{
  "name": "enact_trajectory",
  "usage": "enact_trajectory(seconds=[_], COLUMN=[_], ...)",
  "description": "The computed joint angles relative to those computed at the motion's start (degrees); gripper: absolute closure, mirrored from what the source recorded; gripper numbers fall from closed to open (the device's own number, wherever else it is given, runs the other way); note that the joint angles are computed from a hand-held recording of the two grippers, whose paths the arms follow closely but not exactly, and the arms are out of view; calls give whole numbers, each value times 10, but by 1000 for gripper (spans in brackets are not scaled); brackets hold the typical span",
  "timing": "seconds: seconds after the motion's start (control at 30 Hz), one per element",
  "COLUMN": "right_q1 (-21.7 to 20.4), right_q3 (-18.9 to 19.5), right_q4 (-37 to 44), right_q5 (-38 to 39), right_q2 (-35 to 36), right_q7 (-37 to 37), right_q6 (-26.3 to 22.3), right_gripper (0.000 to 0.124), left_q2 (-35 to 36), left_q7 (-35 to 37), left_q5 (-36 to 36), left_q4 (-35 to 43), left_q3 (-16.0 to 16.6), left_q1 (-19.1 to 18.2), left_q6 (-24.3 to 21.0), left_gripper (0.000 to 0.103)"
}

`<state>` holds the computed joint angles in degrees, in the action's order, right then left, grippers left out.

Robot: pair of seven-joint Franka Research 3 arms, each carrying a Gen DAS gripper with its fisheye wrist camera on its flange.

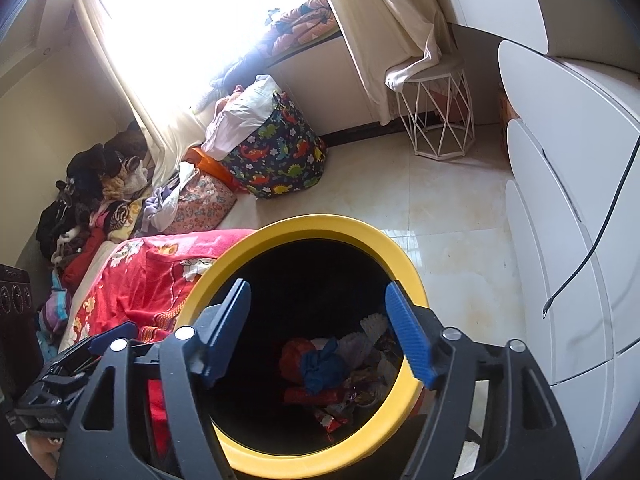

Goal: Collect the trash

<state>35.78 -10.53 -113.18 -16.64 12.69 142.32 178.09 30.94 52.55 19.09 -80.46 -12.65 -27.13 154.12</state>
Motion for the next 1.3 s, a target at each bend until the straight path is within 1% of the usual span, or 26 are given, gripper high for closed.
enact_trajectory(seconds=[0.03, 0.1, 0.27, 0.57, 0.8, 1.0, 1.3], right_q1=[1, 18, 30, 7, -4, 3, 12], right_q3=[-1, -21, -34, -6, 18, 23, 28], right_q4=[0, 0, 4, 13, 25, 39, 50], right_q5=[-1, -22, -62, -107, -131, -157, -169], right_q2=[-1, -3, -6, -11, -11, -6, -1], right_q7=[0, 20, 55, 80, 75, 79, 66], right_q6=[0, 1, -4, -18, -23, -26, -28], right_gripper=[49, 46, 39, 33, 29, 28, 27], left_q2=[-4, -10, -26, -59, -94, -127, -160], left_q7=[-4, -14, -41, -88, -145, -207, -263], left_q5=[0, 5, 21, 54, 102, 159, 209], left_q4=[-4, -12, -31, -71, -111, -146, -182], left_q3=[2, 7, 17, 26, 42, 48, 38], left_q1=[0, -1, -1, 6, 6, 10, 25], left_q6=[1, 4, 11, 21, 21, 19, 14], left_gripper=[11, 11, 11, 11, 11, 11, 11])
